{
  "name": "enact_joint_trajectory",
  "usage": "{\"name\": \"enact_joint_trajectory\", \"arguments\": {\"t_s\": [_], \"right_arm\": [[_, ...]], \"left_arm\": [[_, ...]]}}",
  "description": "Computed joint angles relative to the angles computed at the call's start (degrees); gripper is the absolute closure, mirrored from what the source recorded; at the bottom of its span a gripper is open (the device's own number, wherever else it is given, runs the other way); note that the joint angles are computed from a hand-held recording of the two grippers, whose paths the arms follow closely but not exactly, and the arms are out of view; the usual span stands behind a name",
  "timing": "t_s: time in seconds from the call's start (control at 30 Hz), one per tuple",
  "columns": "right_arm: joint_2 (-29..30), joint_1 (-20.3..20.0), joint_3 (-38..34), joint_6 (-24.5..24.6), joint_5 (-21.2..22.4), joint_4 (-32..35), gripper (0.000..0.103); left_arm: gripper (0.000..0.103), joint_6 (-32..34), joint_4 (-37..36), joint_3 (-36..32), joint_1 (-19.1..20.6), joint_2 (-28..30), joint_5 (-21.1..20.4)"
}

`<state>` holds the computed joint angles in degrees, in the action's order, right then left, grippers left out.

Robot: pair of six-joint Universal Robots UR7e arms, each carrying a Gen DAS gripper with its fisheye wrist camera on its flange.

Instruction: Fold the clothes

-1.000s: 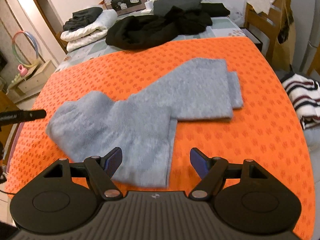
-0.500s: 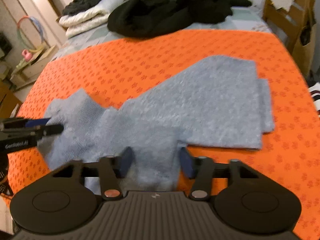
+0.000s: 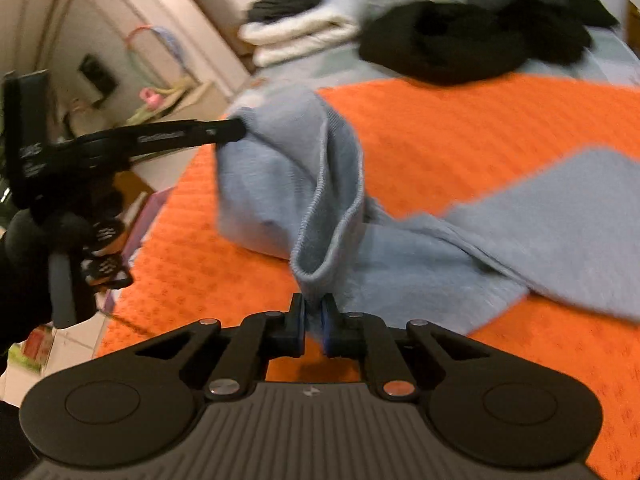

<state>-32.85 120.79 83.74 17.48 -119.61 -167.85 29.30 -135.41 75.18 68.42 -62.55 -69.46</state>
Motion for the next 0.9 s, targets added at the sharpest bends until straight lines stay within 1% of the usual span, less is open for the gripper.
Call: {"name": "enact_joint_trajectory", "arguments": {"t_s": [0.13, 0.23, 0.3, 0.37, 0.47, 0.5, 0.57, 0.63, 0.7, 0.77, 0.83, 0.9], "right_arm": [[0.5, 1.2, -3.8, -3.9, 2.0, 0.0, 0.095], [0.6, 1.9, -6.7, -6.2, 3.8, 1.0, 0.095], [0.9, 2.2, -8.7, -7.2, 6.3, 1.8, 0.095], [2.1, 2.3, -11.6, -8.3, 9.5, 3.7, 0.095], [5.1, 2.7, -17.6, -10.1, 15.2, 6.8, 0.096], [6.4, 2.9, -20.0, -10.8, 17.2, 7.9, 0.096], [9.2, 3.3, -25.4, -12.1, 21.3, 10.4, 0.096], [11.7, 4.0, -30.1, -13.4, 23.5, 11.2, 0.096], [13.5, 4.7, -33.5, -13.9, 23.7, 10.5, 0.096], [14.1, 5.3, -34.7, -13.9, 22.1, 8.7, 0.096], [13.6, 5.8, -33.5, -13.0, 18.8, 6.0, 0.096], [12.3, 6.1, -30.5, -10.8, 14.1, 2.9, 0.096]], "left_arm": [[0.097, -0.4, 0.0, 0.5, 0.0, -3.1, -0.2], [0.097, -1.6, -1.3, 0.9, 0.0, -5.5, 0.9], [0.097, -2.5, -2.9, 0.7, 0.1, -6.5, 2.5], [0.097, -2.3, -5.5, -0.2, 0.3, -7.2, 4.6], [0.097, -0.1, -8.7, -4.0, 0.7, -7.0, 6.9], [0.097, 1.6, -9.9, -5.7, 0.7, -6.6, 7.4], [0.097, 4.7, -10.7, -9.9, 0.8, -5.4, 6.6], [0.097, 8.2, -10.5, -14.7, 0.6, -3.5, 4.9], [0.097, 10.8, -10.2, -18.3, 0.5, -1.7, 2.8], [0.097, 11.9, -8.6, -21.4, 0.6, 0.1, -0.4], [0.097, 12.8, -6.3, -23.5, 0.6, 2.2, -3.0], [0.097, 13.9, -4.0, -25.4, 0.8, 4.2, -5.9]]}}
